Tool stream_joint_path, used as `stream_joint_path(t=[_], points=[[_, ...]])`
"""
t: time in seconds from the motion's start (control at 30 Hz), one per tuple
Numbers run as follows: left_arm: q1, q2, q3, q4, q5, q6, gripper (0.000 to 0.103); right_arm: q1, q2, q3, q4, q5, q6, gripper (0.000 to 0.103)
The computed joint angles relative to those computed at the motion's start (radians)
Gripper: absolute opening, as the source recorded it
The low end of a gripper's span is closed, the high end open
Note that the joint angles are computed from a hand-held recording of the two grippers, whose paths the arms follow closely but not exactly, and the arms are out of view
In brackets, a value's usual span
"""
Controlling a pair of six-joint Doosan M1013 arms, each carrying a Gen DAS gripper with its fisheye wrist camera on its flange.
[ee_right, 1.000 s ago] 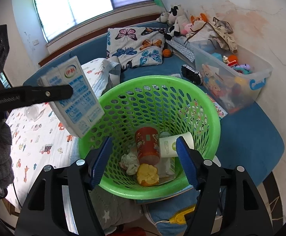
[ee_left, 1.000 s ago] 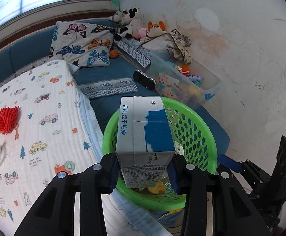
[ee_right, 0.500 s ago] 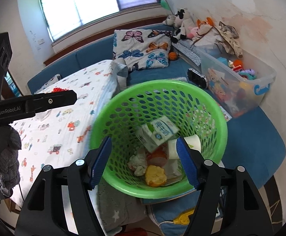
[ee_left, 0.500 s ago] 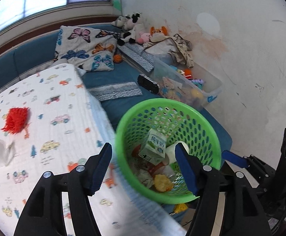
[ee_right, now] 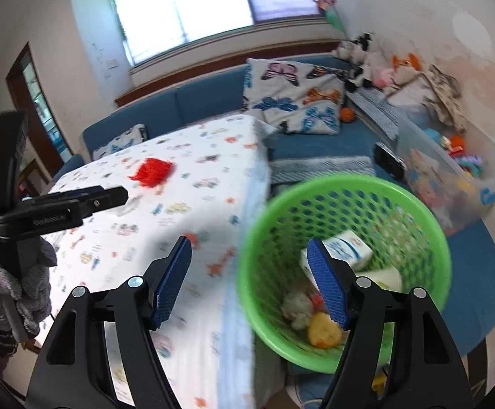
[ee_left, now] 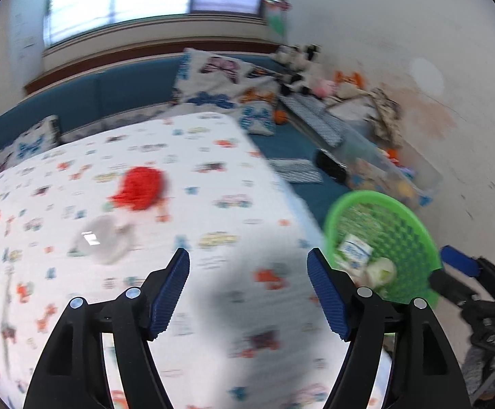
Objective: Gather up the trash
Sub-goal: 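Move both tools back over the table toward the red pompom and clear plastic cup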
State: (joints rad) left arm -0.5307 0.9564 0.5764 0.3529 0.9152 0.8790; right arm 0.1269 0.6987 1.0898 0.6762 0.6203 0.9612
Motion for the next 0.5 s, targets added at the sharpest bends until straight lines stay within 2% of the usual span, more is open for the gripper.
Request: stream_joint_path(t=[0.27, 0.5], points=[[0.048, -0.113, 0.201, 0.145, -0.009, -0.259, 0.071, 0.048, 0.073, -0.165, -0.020, 0.091, -0.011, 0.071], [0.084, -0.185, 0.327, 0.233, -0.010, -0.462, 0.073, 0.089, 0.211, -0.434, -0.066, 0.232, 0.050, 0.071]])
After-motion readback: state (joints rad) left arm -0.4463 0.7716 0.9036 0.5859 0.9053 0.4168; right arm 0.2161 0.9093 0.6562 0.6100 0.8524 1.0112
